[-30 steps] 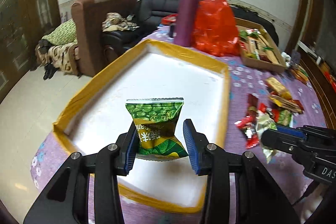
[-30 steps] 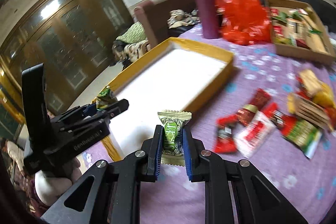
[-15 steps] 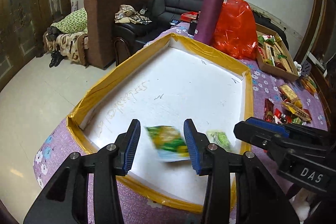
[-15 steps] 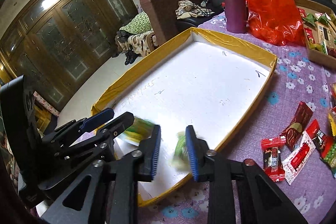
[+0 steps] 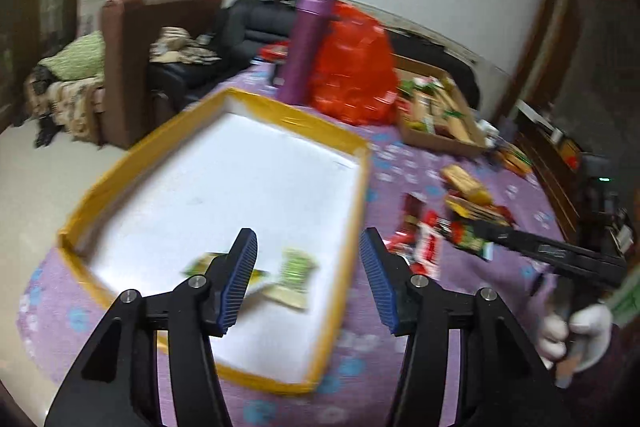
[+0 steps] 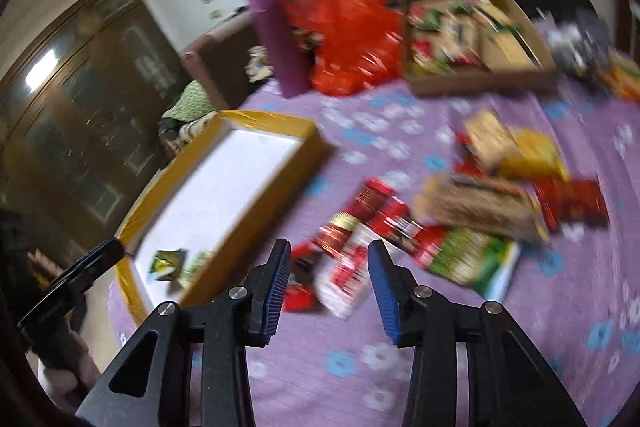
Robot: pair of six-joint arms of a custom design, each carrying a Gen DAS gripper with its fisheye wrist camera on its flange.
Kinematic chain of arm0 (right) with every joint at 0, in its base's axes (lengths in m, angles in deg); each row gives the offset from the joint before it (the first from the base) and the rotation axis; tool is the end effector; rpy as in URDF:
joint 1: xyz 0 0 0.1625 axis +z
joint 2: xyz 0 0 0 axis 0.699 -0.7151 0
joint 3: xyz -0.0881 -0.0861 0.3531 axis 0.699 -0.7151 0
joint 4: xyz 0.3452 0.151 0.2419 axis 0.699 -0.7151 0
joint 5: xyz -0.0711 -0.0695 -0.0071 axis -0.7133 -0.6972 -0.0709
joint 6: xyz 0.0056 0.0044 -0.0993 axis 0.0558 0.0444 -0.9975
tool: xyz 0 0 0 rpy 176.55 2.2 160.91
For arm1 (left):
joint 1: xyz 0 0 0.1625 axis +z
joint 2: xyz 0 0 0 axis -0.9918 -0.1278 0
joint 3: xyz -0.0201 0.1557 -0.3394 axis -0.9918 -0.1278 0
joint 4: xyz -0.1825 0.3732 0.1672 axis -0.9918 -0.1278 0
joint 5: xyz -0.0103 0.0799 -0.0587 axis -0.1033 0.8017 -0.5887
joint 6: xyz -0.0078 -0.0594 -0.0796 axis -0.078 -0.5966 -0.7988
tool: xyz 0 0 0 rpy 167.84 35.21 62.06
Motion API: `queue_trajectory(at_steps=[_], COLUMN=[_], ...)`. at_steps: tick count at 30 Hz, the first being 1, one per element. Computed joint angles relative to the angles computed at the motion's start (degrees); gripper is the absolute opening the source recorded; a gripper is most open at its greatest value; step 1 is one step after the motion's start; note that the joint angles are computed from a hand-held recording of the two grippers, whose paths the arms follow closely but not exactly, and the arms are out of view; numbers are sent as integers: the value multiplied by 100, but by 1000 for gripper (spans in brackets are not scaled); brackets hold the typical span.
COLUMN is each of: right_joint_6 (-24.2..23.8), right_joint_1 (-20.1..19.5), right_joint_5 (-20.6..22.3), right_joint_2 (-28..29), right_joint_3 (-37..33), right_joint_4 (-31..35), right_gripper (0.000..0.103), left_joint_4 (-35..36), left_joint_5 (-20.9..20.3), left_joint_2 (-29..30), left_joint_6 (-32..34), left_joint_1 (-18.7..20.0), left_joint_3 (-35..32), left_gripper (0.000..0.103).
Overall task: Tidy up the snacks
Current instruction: 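Grasp red candy with left tool while right tool grasps white-red packet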
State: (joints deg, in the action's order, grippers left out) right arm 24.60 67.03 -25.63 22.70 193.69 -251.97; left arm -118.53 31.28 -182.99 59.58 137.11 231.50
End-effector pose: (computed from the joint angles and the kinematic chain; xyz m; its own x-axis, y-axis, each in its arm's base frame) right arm 0.2750 -0.4531 0.0122 -0.9120 -0.1507 0.3815 -0.3435 0.7890 -0.5094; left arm -0.0350 -0.3888 0.3018 -0.8469 0.1294 -0.5158 0.4545 0.6795 -0.5759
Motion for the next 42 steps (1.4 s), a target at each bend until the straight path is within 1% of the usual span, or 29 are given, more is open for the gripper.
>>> queue_trajectory(at_steps=[3, 5, 8, 12, 14, 15, 17, 18, 19, 20, 22, 23, 24, 26, 27, 28, 29, 31, 32, 33, 34, 35, 36, 37, 40, 41, 42], right_joint_6=[142, 176, 128, -6, -133, -132, -68, -50, -45, -28, -24, -15, 2, 65, 114, 178, 224, 316, 345, 373, 384, 386, 377, 365, 334, 329, 304], right_joint_1=[-200, -217, -92, 84, 95, 89, 5, -38, -79, -97, -165, -204, -276, -404, -470, -512, -546, -593, -595, -583, -564, -532, -492, -465, -351, -309, -230], right_joint_5=[186, 184, -202, -879, -999, -975, -767, -677, -605, -591, -493, -433, -280, 41, 188, 293, 381, 537, 570, 583, 567, 504, 397, 312, 39, -65, -277], right_joint_2=[106, 267, 691, 1112, 1155, 1110, 954, 871, 790, 737, 622, 575, 507, 378, 304, 262, 233, 179, 169, 180, 198, 244, 318, 384, 608, 664, 778], right_joint_3=[-28, -173, -547, -923, -939, -902, -756, -661, -575, -514, -359, -300, -231, -89, -35, -22, -13, 0, -16, -68, -113, -189, -287, -367, -638, -718, -863], right_joint_4=[130, 210, 279, 329, 253, 254, 254, 211, 166, 157, 61, 47, 39, -38, -46, -23, -19, -10, 30, 109, 165, 233, 282, 315, 393, 438, 506], right_gripper=[42, 42, 42, 42, 30, 27, 16, 14, 4, 0, 0, 0, 0, 7, 7, 11, 20, 32, 34, 34, 35, 38, 40, 40, 42, 43, 44], left_joint_4=[86, 188, 324, 414, 423, 404, 365, 327, 288, 249, 135, 94, 66, 14, -11, -22, -159, -351, -426, -498, -612, -706, -774, -821, -694, -688, -720], left_joint_5=[-43, -65, -104, -118, -151, -182, -232, -266, -293, -317, -335, -300, -272, -156, -51, -1, 205, 430, 586, 709, 852, 962, 1027, 974, 498, 432, 451], left_joint_2=[196, 278, 390, 519, 587, 666, 829, 960, 1110, 1258, 1588, 1775, 1925, 2270, 2509, 2607, 2749, 2997, 3113, 3174, 3254, 3271, 3262, 3194, 2827, 2777, 2738], left_joint_6=[-86, -176, -300, -401, -404, -392, -371, -346, -322, -298, -222, -209, -188, -169, -184, -203, -133, 42, 158, 221, 297, 370, 435, 484, 436, 448, 498], left_joint_1=[-111, -163, -217, -241, -232, -224, -211, -200, -190, -184, -159, -154, -138, -94, -54, -42, -75, -86, -127, -157, -182, -201, -200, -179, -40, -17, -4], left_joint_3=[23, 20, -6, -22, -31, -46, -77, -108, -147, -187, -284, -341, -394, -525, -629, -663, -676, -735, -740, -721, -705, -664, -636, -608, -587, -579, -545], left_gripper=[53, 53, 53, 53, 53, 53, 53, 53, 53, 53, 53, 53, 53, 53, 52, 52, 52, 52, 51, 45, 37, 32, 25, 23, 21, 21, 21])
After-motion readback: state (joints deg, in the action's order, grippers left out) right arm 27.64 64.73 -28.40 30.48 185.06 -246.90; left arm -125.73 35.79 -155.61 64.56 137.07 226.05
